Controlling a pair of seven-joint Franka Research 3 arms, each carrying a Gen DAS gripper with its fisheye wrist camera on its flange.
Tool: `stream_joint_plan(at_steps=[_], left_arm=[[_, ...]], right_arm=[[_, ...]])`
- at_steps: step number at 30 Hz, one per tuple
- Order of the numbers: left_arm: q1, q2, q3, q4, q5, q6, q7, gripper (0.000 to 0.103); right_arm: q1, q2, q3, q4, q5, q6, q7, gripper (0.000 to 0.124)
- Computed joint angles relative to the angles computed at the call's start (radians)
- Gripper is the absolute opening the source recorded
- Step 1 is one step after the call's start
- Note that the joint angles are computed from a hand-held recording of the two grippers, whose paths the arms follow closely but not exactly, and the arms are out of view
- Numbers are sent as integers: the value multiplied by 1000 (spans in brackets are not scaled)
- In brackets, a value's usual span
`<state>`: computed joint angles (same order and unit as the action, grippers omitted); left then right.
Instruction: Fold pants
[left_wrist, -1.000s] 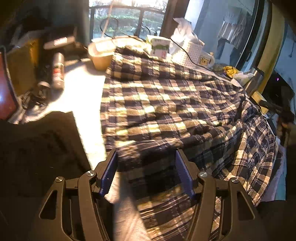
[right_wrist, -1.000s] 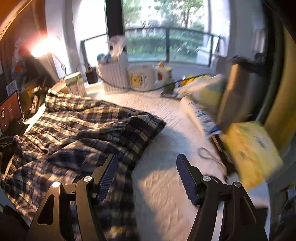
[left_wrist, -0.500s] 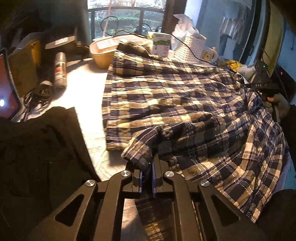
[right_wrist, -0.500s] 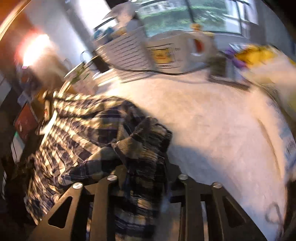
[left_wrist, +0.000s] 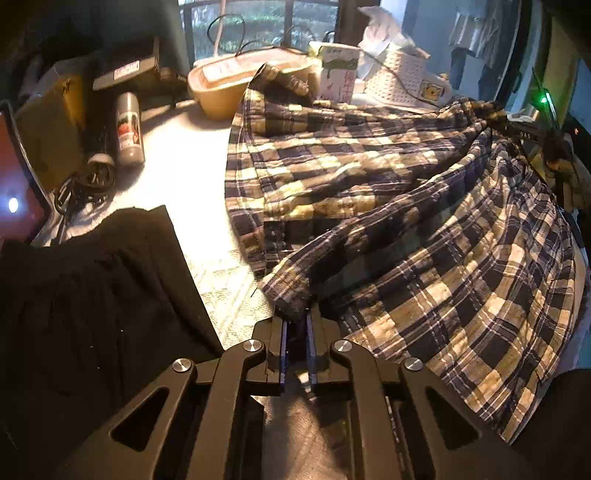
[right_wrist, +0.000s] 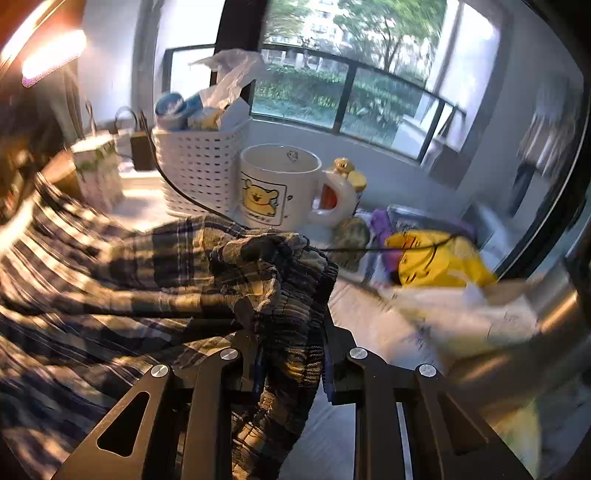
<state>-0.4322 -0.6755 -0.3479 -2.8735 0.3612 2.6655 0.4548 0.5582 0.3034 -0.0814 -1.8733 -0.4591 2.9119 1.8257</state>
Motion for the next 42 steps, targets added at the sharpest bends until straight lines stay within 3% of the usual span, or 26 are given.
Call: stream_joint_plan(at_steps=[2,3,4,6,11,13,15,21,22,24,28,30,33,36,39,41,42], left_arm=[[-5,-11,10,4,-9,-16,6,11],[-5,-24,10,4,-11,-28,4,18],[-6,-45,8,2,-12,-46,2,22],[4,-101,0,-10,-5,-65,-18,23],[35,-181,22,-52,11,9,-49,25],[60,-148,36,-57,15,77,-43,44],[97,-77,47,-44,13,139,-41,46],[172,100,49,9,32,300,0,44],[178,120,42,23,32,297,7,25],[184,148,24,53,42,267,26,5],[216,105,-17,49,73,222,-6,0],[226,53,-32,30,82,169,-42,0],[174,22,28,-3,55,141,-15,0],[121,37,108,-5,6,182,57,0],[140,92,104,54,-7,186,101,1],[164,153,94,99,-6,190,118,17],[180,178,83,115,-3,187,113,31]], right_arm=[[-35,40,50,47,68,-90,-88,24],[-57,52,78,63,119,-128,-138,32],[-77,58,103,67,172,-152,-181,49],[-122,21,145,6,277,-84,-257,78],[-279,-105,288,-152,690,-10,-551,78],[-312,-172,311,-229,840,0,-651,78],[-296,-206,294,-282,884,18,-672,78],[-223,-275,240,-399,944,39,-720,78],[-211,-285,236,-418,945,44,-726,78],[-195,-297,228,-440,951,56,-737,78],[-174,-314,218,-469,956,86,-726,78],[-169,-319,213,-470,966,90,-729,78],[-166,-329,207,-474,961,91,-723,78],[-165,-333,205,-478,932,99,-703,78],[-163,-329,205,-471,922,107,-693,78],[-159,-326,207,-467,925,116,-688,78],[-158,-325,208,-465,925,118,-688,78]])
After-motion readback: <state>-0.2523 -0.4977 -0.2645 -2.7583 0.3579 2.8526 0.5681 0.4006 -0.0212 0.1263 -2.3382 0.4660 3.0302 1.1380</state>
